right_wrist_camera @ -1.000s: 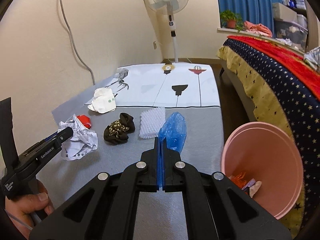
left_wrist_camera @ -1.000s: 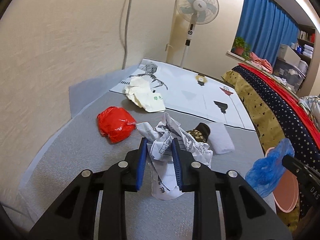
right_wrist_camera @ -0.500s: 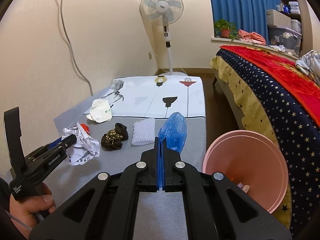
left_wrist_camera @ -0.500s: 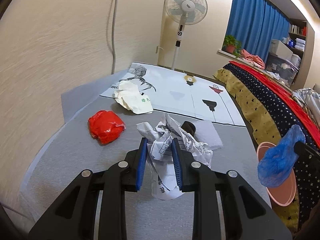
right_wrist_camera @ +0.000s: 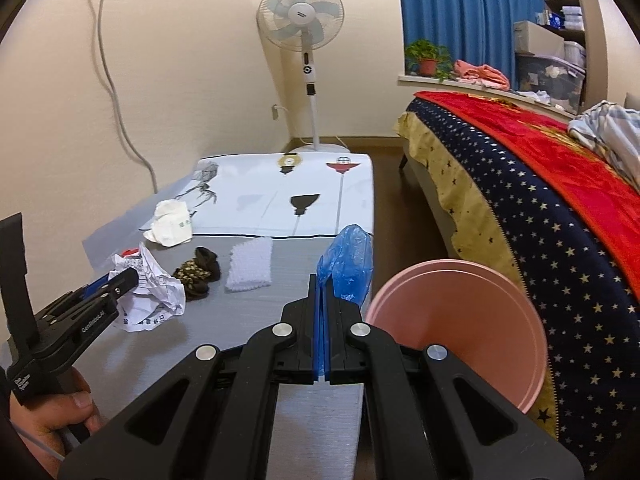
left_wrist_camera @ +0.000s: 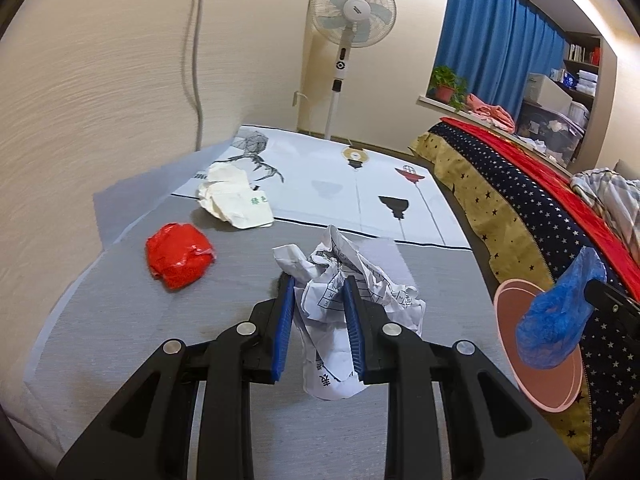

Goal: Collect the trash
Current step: 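Carry the paper and blue bag over the pink bin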

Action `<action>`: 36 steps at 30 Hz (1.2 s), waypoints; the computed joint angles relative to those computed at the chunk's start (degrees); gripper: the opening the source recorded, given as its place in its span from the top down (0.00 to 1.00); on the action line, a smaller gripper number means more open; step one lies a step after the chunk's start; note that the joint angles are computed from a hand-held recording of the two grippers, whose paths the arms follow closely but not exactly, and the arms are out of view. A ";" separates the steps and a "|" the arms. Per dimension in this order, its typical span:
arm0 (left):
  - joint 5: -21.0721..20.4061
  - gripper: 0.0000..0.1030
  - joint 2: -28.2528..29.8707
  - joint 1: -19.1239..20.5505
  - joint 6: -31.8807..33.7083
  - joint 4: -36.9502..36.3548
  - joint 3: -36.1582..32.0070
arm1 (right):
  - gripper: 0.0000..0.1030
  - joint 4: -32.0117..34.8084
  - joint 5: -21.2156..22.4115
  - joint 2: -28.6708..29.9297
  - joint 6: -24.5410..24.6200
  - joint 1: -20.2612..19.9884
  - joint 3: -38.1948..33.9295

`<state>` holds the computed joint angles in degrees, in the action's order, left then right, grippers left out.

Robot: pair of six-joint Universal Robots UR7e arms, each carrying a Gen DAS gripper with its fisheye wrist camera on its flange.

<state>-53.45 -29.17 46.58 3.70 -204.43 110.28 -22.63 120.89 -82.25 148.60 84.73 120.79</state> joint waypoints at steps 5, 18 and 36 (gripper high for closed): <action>-1.12 0.76 0.75 -0.62 -0.23 0.36 -0.65 | 0.99 -0.50 1.06 -0.95 -0.57 -0.33 0.27; -4.37 0.76 3.35 -2.83 0.39 1.36 -2.94 | 0.99 -1.33 2.18 -4.43 -1.72 -1.63 1.19; -10.80 0.76 9.05 -5.85 1.94 4.75 -7.77 | 0.99 0.44 2.67 -13.04 -0.03 -7.13 3.05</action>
